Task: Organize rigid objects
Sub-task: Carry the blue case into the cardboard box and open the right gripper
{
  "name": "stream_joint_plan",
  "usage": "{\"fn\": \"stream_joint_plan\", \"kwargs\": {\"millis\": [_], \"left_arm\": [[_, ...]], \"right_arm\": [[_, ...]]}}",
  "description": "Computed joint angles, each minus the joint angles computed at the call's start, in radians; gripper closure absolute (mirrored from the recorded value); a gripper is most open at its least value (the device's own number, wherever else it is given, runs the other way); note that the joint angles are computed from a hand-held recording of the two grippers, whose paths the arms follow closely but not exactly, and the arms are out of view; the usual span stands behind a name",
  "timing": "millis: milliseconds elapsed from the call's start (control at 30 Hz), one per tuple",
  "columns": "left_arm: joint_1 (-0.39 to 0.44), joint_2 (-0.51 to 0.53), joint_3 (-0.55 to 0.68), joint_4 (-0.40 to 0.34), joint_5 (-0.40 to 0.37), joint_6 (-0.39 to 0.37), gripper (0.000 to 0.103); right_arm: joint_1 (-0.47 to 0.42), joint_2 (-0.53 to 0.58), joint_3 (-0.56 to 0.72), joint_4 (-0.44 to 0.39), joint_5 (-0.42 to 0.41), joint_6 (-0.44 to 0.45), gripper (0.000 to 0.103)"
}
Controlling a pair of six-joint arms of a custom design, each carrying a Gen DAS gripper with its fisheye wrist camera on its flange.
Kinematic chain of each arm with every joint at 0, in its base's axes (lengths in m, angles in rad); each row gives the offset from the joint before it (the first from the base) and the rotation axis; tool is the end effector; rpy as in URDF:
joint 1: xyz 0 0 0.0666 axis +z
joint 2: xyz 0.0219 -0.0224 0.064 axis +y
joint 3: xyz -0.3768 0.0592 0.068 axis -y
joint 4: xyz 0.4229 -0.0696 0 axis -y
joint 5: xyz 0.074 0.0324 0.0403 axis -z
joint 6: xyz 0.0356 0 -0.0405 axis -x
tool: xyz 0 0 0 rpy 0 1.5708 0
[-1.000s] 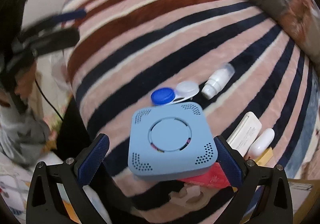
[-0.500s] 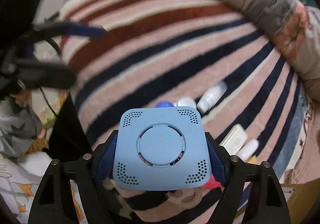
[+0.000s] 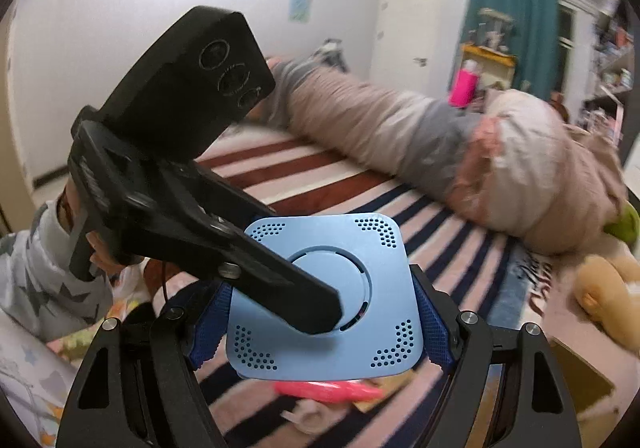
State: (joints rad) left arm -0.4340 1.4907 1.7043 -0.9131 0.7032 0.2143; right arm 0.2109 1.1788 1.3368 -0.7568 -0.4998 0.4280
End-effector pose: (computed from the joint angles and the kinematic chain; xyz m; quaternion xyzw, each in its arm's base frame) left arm 0.4892 -0.2526 0.5360 0.2378 0.8301 -0.4222 0.2761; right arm 0.4319 0.1095 0.5119 -0.3787 0.7771 0.1684 0.4736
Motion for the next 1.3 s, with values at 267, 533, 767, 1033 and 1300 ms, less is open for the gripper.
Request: {"fn": "stream_joint_plan", "kwargs": {"millis": [267,533,767,1033,1300], "left_arm": [[-0.181,0.259,0.412,-0.248,-0.200,-0.154,0.064],[-0.269,0.597,0.891,-0.551,-0.271,-0.248,0.063],[-0.282,0.691,1.029,-0.623,-0.360,-0.278,0.036],[-0.252,0.487,0.716,-0.407,-0.385,-0.239,0.027],[-0.157,0.148,0.272,-0.132,-0.508,-0.128,0.026]], "right_arm": [[-0.226,-0.047,-0.024,-0.028,-0.070,-0.032,0.025],[-0.362,0.030,0.008,-0.193,-0.068,-0.052,0.025],[-0.375,0.068,0.018,-0.271,-0.027,-0.016,0.022],[-0.357,0.075,0.033,-0.229,-0.008,-0.038,0.011],[-0.268,0.019,0.029,-0.175,0.008,-0.093,0.011]]}}
